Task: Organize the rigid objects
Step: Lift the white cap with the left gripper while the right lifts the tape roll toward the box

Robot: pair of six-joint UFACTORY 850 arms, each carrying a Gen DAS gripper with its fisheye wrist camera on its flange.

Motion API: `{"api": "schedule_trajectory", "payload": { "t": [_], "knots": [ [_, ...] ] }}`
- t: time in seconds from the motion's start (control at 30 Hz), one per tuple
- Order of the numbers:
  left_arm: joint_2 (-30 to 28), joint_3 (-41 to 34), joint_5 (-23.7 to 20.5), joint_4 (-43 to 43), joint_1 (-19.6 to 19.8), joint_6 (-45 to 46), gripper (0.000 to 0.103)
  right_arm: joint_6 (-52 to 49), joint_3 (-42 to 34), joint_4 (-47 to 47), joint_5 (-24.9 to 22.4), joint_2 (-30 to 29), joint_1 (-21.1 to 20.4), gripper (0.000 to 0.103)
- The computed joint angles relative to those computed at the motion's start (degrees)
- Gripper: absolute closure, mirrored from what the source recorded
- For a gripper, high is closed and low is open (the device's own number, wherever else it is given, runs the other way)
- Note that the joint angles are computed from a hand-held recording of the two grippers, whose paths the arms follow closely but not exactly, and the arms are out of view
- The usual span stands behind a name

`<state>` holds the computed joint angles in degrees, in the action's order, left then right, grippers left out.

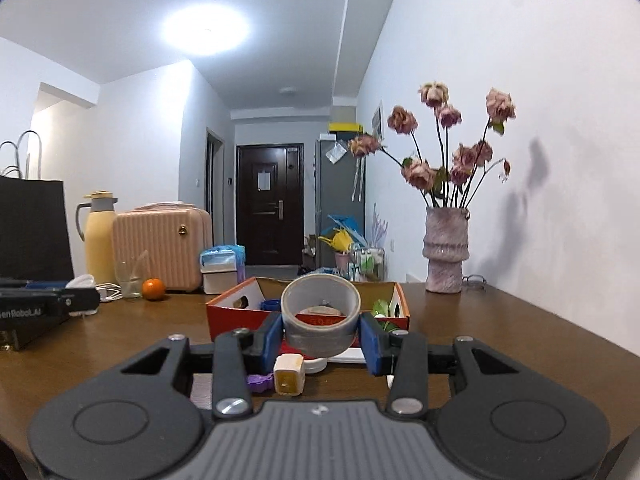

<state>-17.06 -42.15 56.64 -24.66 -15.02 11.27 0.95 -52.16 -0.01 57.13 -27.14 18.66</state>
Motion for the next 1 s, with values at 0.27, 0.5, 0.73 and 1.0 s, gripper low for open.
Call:
{"api": "schedule_trajectory", "payload": {
  "t": [0.27, 0.5, 0.73, 1.0],
  "knots": [
    [4.0, 4.6, 4.3, 0.7, -2.1, -1.2, 0.062, -1.7, 7.2, 2.4, 5.5, 5.1, 1.0, 0.063],
    [1.3, 1.8, 1.0, 1.7, -1.5, -2.5, 0.062, -1.5, 5.6, 3.1, 4.4, 3.4, 0.8, 0.063],
    [-3.7, -4.2, -3.0, 3.0, 0.3, -2.0, 0.062, -0.4, -0.9, 2.3, -0.7, -1.1, 0.2, 0.063],
    [-11.0, -15.8, -10.5, 6.9, 3.8, -2.0, 0.062, 0.2, -12.6, -1.2, -8.5, -7.1, -1.3, 0.063]
  ]
}}
